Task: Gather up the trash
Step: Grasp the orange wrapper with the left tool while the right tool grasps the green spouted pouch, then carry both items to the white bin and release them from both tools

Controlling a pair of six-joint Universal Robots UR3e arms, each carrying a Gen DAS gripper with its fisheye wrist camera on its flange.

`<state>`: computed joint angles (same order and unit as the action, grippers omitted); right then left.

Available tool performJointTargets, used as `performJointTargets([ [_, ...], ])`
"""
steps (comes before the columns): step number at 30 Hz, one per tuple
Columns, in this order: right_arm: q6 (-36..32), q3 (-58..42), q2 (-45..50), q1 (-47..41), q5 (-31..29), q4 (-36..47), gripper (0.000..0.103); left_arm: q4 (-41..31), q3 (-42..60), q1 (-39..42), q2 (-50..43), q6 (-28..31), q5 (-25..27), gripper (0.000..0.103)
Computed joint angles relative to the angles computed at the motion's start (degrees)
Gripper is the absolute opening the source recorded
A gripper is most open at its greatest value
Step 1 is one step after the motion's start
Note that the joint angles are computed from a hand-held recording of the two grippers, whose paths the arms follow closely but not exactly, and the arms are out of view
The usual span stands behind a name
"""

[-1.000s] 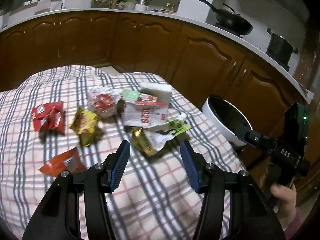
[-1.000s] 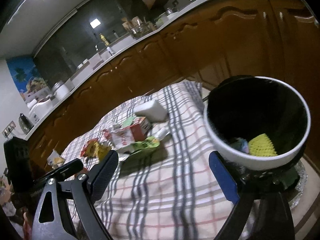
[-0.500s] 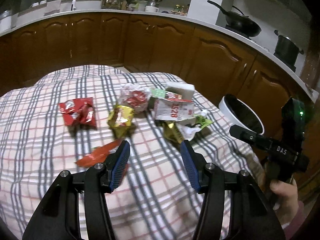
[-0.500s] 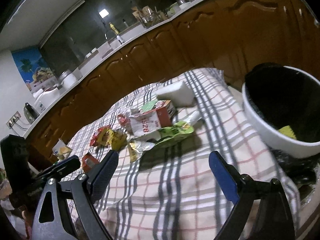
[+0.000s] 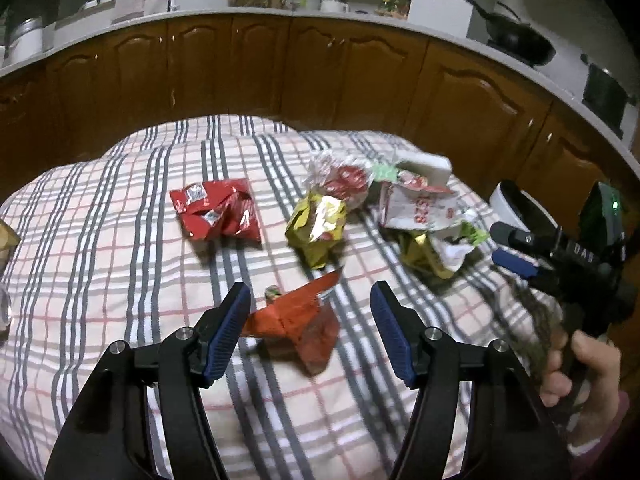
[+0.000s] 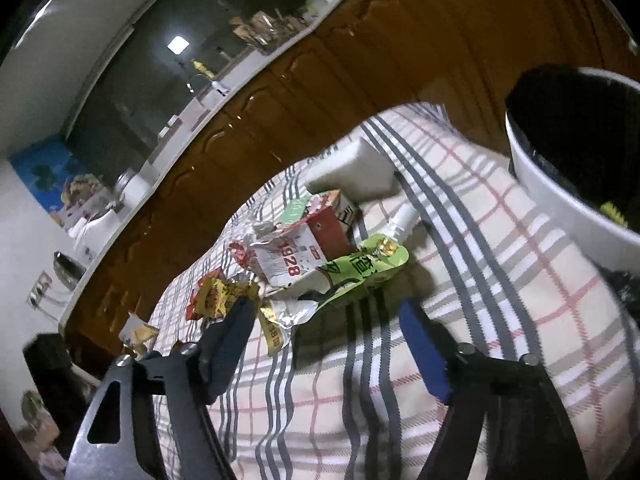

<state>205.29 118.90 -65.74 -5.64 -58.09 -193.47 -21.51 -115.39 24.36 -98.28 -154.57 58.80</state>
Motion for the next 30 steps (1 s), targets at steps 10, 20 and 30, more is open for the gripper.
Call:
performJointTargets([
  [10,2.55,-6.62,5.54,1.56,-1.29,3.6,0.011,1.24,2.76,-4.54,-5.22,1.59,6.34,0.031],
  [20,-3.15,4.09,-4.2,-2.35,-0.88,-1.13,0.003,-0.43,0.74,-3.91,-0.18,1.16,-0.63,0.024],
  [30,-9.02,16.43,-19.7,-10.2,-0.7,-2.27,0.001,-0.9,4.01,-9.67,0.12,-3.9,-5.2,0.024],
])
